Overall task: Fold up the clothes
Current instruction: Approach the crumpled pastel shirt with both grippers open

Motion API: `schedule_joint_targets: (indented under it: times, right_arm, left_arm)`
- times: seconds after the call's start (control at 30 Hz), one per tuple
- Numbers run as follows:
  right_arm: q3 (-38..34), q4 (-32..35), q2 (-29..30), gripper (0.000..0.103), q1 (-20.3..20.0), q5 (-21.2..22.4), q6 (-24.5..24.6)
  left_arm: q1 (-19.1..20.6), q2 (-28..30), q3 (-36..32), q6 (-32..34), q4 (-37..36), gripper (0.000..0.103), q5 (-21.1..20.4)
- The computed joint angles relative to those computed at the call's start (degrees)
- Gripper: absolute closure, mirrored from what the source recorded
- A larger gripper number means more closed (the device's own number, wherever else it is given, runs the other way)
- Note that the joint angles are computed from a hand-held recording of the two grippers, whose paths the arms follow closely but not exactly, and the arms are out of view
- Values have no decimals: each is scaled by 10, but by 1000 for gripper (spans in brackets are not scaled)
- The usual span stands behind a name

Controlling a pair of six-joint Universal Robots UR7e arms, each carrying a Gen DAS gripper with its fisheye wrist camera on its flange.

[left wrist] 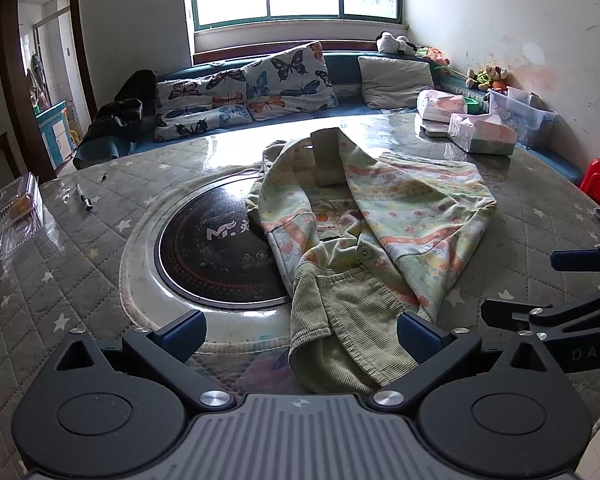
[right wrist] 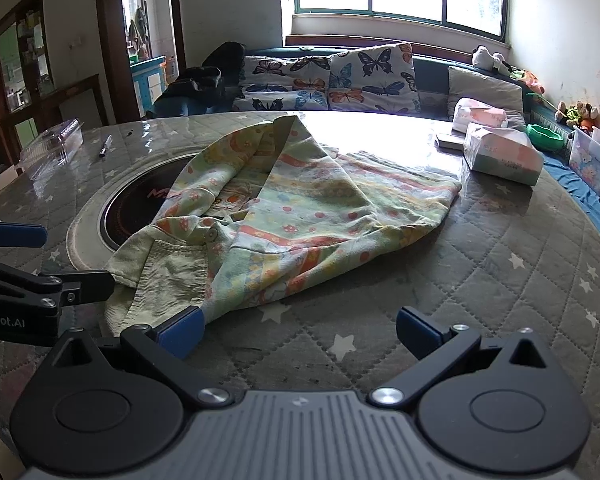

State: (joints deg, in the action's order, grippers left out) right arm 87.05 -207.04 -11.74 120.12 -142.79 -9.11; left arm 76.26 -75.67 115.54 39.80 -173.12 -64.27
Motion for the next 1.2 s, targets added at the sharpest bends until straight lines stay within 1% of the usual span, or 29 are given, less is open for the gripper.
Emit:
schedule_joint_targets:
  times: [0.1,0.2,0.27,0.33,0.73,1.2]
  right_arm:
    - [-2,-1,2,0,2,-6,-3]
    - [0,6,-4,0,2,0,2]
    - [0,3,-4,0,1,2,2]
    - [1,-3,-5,0,1,5,-2]
    - [-12,-10,-9,0,-3,18,-25]
    - [-42,29,-3,0,-16,33,-24]
  left_arm:
    - [-1,0,0,1,-2,0,4]
    - [-6,1,-6,-2,6,0,4]
    - [-7,0,-2,3,-2,0,3]
    - [-9,3,4,9,-16,0,4]
    - [-12,21,-23,16,-6,0,4]
    - [-6,52,-63,8,14,0,14]
